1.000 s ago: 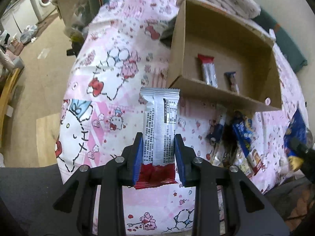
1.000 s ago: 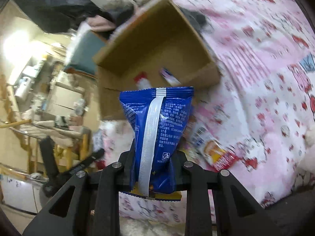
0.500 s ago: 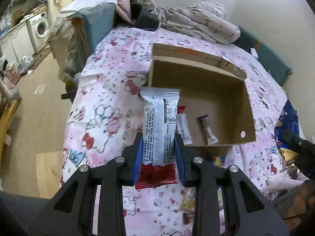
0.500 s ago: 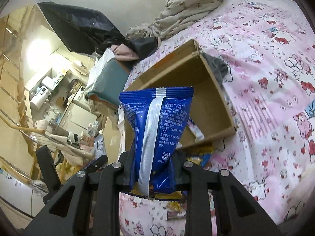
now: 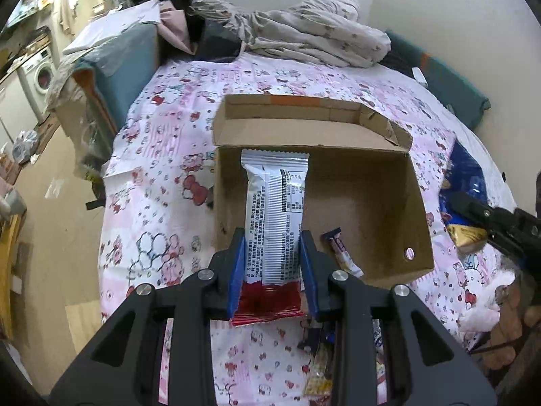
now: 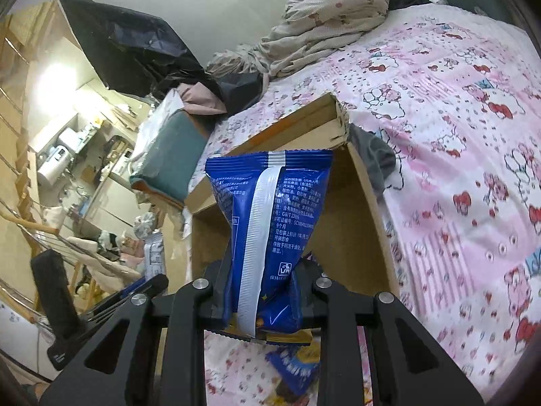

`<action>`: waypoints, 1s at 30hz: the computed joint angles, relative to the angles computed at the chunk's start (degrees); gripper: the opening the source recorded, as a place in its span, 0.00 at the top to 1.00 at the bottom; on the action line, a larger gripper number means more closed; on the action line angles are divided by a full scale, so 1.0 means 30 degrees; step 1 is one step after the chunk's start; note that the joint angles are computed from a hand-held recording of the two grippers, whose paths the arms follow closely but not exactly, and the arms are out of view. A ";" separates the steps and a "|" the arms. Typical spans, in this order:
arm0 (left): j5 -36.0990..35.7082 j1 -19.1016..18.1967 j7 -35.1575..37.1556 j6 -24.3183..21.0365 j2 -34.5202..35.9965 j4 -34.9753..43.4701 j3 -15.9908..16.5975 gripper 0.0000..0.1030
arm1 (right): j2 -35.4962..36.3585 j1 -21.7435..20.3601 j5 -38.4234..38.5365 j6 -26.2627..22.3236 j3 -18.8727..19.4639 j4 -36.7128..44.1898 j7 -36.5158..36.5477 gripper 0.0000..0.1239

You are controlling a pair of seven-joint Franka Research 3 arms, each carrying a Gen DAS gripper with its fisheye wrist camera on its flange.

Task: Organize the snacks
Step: 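Carry both snacks into the box and open both tools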

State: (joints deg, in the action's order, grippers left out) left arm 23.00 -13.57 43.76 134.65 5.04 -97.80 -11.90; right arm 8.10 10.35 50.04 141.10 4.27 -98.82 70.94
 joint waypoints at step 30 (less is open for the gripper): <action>-0.1242 -0.0142 0.1225 0.0416 0.2625 0.0833 0.0212 0.73 | 0.2545 0.0331 -0.4787 -0.0662 0.0218 0.1327 0.2922 0.76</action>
State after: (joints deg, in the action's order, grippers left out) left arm 19.27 -14.00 47.44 135.90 12.92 -95.30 -11.26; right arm 15.73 11.34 35.67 139.11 4.92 -94.84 79.71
